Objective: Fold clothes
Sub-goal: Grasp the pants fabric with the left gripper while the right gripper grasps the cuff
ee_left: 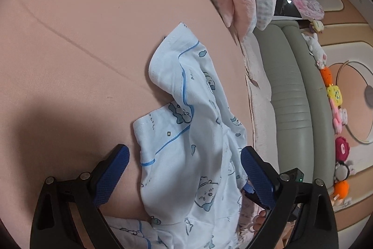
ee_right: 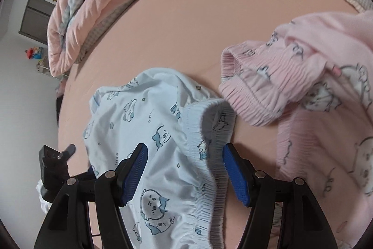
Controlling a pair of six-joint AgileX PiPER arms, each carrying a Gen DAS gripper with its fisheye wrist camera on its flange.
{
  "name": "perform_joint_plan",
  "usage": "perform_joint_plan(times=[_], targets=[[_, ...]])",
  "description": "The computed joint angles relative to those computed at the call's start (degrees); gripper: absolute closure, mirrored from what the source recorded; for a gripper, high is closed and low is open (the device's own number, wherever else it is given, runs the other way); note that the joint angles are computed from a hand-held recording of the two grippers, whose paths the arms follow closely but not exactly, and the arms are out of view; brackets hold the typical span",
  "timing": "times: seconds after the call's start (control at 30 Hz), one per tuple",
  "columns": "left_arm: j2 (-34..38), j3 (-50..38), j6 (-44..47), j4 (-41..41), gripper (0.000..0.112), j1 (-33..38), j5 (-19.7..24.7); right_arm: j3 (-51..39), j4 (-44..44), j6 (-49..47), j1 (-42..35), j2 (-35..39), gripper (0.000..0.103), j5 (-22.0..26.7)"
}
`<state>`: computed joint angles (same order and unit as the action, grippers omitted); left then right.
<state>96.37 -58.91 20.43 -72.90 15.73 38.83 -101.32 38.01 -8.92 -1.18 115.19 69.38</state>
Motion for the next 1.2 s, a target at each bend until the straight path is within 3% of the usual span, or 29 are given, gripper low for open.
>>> perform_joint_plan(times=[0.03, 0.1, 0.2, 0.57, 0.63, 0.7, 0.77, 0.9, 1.1, 1.2], targets=[[-0.06, 0.36, -0.25, -0.55, 0.025, 0.33, -0.06, 1.61, 1.14, -0.74, -0.39, -0.56, 0.037, -0.77], [0.18, 1.16, -0.28, -2.12, 0.044, 1.10, 0.19, 2.75, 3.26, -1.10, -0.28, -0.51, 0.037, -2.34], [0.62, 2.69, 1.88, -6.79, 0.055, 2.08, 1.26, 2.75, 5.10, -1.84, -0.07, 0.09, 0.037, -2.97], [1.45, -1.82, -7.29, 4.03, 0.059, -1.17, -1.26, 0.19, 8.04, 0.54, 1.65, 3.92, 0.037, -4.77], [1.11, -2.07, -9.59, 7.10, 0.071, -1.74, -2.15, 0.61, 8.99, 0.27, 1.35, 4.01, 0.037, -4.91], [0.70, -1.79, -12.92, 11.07, 0.094, -1.94, -3.00, 1.36, 9.21, 1.00, 1.23, 3.79, 0.040, -5.49], [0.23, -0.91, -13.12, 11.66, 0.101, -1.73, -3.38, 0.37, 4.67, 3.12, 2.63, 3.47, 0.047, -5.92], [-0.60, -0.67, -15.06, 15.26, 0.104, -2.35, -4.35, -2.83, -10.72, 7.76, 8.04, 2.66, 0.084, -6.62], [-2.39, -6.17, -35.86, 47.17, 0.105, -10.76, -5.66, -5.13, -28.29, 14.55, 16.21, 2.18, 0.087, -7.80], [-3.04, -6.24, -38.96, 53.23, 0.105, -12.46, -5.61, -6.18, -34.71, 17.38, 19.36, 2.50, 0.087, -7.54]])
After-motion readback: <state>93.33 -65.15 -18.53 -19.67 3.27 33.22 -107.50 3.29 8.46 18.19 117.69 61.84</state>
